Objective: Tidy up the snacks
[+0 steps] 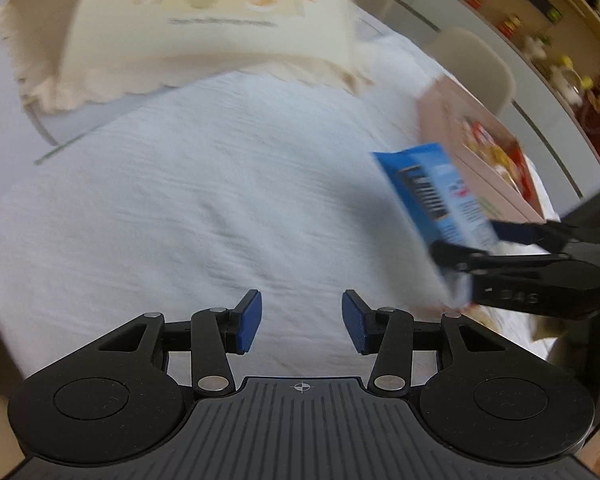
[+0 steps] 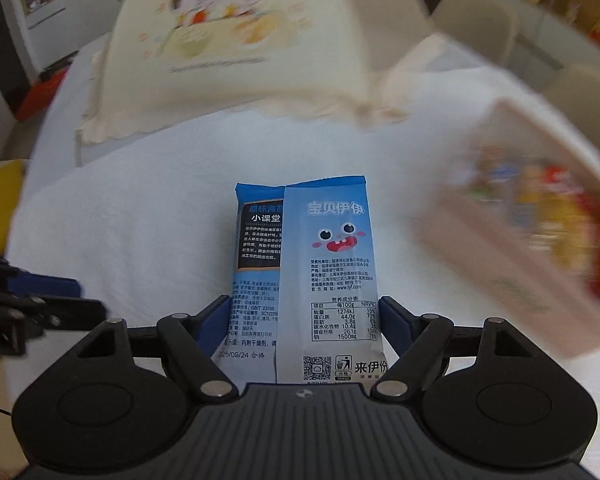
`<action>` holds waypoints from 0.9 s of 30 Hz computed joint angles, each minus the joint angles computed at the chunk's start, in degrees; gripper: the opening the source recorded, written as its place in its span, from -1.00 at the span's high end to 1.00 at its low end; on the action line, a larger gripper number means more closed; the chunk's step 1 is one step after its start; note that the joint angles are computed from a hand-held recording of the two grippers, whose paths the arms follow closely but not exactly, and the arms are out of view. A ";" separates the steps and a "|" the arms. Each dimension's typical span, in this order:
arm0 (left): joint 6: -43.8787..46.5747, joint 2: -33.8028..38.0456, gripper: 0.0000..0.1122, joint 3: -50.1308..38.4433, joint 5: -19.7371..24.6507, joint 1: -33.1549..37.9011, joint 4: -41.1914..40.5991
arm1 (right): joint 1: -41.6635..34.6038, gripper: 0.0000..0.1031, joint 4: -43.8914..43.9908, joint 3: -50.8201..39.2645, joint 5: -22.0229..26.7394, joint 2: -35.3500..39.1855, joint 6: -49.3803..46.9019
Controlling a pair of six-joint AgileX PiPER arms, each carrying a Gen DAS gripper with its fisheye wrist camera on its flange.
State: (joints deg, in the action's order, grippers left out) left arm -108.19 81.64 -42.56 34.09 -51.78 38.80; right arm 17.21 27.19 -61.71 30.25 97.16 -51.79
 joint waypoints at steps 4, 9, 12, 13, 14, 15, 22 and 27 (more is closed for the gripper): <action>7.10 5.42 0.11 -5.20 -3.54 0.09 -4.04 | -8.27 -0.53 3.01 4.69 -2.32 -2.84 -9.66; 18.60 11.52 0.11 -11.09 -8.54 0.03 -12.81 | -17.86 -0.53 10.51 11.67 -6.61 -3.88 -19.62; 26.99 15.00 0.11 -14.61 -10.47 -0.08 -19.09 | -21.14 -0.54 12.89 13.28 -5.81 -1.73 -18.53; 30.56 16.44 0.11 -16.27 -10.18 -0.15 -21.63 | -22.24 -0.55 16.04 13.92 -4.05 -1.48 -20.58; 33.61 17.84 0.11 -17.90 -9.59 -0.16 -23.74 | -22.78 -0.56 18.93 14.86 -3.10 -1.84 -22.80; 35.89 19.30 0.11 -19.61 -8.64 -0.14 -25.42 | -22.90 -0.56 21.24 15.66 -2.40 -2.21 -24.80; 35.50 22.92 -0.04 -24.63 -4.60 0.19 -25.23 | -22.16 -0.62 28.51 18.53 -3.54 -3.07 -29.79; 32.93 22.27 -0.08 -24.95 -0.23 0.47 -20.52 | -16.89 -0.62 33.54 20.67 -8.08 -3.71 -33.44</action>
